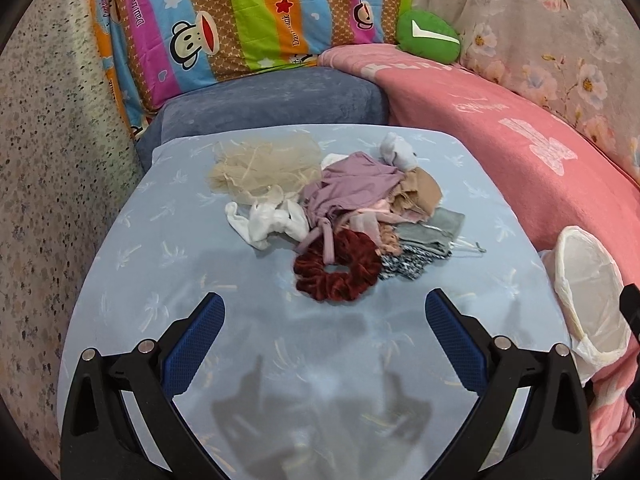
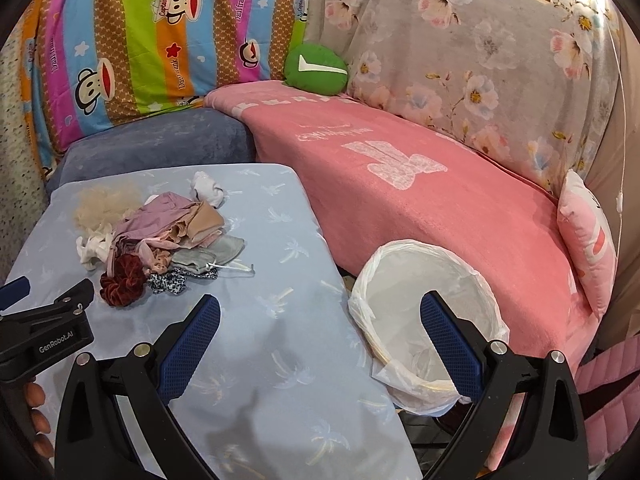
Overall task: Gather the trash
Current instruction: 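Move both tools toward the clothing pile on the table, then grasp the white sock with the left tool while the right tool grasps the tan stocking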
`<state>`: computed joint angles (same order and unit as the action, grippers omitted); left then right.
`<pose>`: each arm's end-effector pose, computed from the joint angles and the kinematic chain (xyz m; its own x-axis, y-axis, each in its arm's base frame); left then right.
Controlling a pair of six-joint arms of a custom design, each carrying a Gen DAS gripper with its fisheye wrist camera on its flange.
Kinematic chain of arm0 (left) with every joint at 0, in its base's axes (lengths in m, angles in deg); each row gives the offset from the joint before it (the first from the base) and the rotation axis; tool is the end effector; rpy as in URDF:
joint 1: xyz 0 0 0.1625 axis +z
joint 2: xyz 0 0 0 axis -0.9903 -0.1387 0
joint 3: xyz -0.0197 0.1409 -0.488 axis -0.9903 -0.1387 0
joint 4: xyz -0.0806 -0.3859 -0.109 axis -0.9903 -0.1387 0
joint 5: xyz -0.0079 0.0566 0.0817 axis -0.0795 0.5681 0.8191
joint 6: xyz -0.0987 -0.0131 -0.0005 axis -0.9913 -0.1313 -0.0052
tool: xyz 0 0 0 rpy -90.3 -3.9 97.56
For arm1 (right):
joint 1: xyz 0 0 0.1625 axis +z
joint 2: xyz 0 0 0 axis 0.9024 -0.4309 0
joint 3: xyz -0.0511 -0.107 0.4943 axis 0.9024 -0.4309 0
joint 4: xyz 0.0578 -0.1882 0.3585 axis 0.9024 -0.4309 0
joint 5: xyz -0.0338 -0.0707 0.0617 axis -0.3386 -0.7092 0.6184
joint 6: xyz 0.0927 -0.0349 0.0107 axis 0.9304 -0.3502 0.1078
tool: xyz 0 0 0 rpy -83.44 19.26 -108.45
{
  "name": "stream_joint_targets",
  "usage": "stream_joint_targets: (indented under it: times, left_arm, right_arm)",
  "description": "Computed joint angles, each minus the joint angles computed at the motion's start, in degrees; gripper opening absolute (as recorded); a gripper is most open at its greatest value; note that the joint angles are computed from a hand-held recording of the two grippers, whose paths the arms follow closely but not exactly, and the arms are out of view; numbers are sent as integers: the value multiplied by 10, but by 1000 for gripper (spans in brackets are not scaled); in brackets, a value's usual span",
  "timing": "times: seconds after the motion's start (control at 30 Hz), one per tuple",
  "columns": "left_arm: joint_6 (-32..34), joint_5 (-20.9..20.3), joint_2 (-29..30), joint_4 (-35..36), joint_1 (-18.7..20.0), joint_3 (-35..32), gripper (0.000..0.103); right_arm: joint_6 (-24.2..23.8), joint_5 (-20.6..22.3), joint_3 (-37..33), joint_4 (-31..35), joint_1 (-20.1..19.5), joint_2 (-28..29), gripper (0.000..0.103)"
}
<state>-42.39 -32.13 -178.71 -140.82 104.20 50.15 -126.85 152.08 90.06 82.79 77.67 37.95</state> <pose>-0.1357 -0.2898 0.3298 -0.7062 -0.1995 -0.6793 0.3616 0.7233 -0.5883 0.4161 -0.2732 0.0977 -0.5660 0.0347 0.8237 -0.6215 0.6385 -0.4540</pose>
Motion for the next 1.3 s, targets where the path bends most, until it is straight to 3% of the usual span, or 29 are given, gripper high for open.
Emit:
stream_joint_targets:
  times: [0.07,0.3,0.57,0.8,0.97,1.13,1.2,1.3]
  left_arm:
    - [21,14,-6,-11,16,0,96]
    - [195,29,-17,-188,75,23,96]
    - [419,4,-1,-434,160,47,96]
    - [533,-58,31,-608,260,37,95]
    - [575,-110,60,-669,315,25,81]
    - [595,-156,77,-690,353,12,59]
    - [597,-167,80,-692,361,9,53]
    - [601,-172,78,-689,368,6,36]
  right_arm:
    - [-14,0,-8,-11,-2,4,97]
    - [-30,-15,-26,-25,-18,20,97]
    - [-29,-13,-33,-32,-32,29,97]
    - [-80,-45,-49,-74,-54,38,97]
    - [-131,-80,-75,-107,-73,53,97]
    - [-161,-129,-112,-116,-95,72,96]
    - [-167,-141,-131,-110,-103,85,90]
    - [-170,-169,-158,-98,-118,103,80]
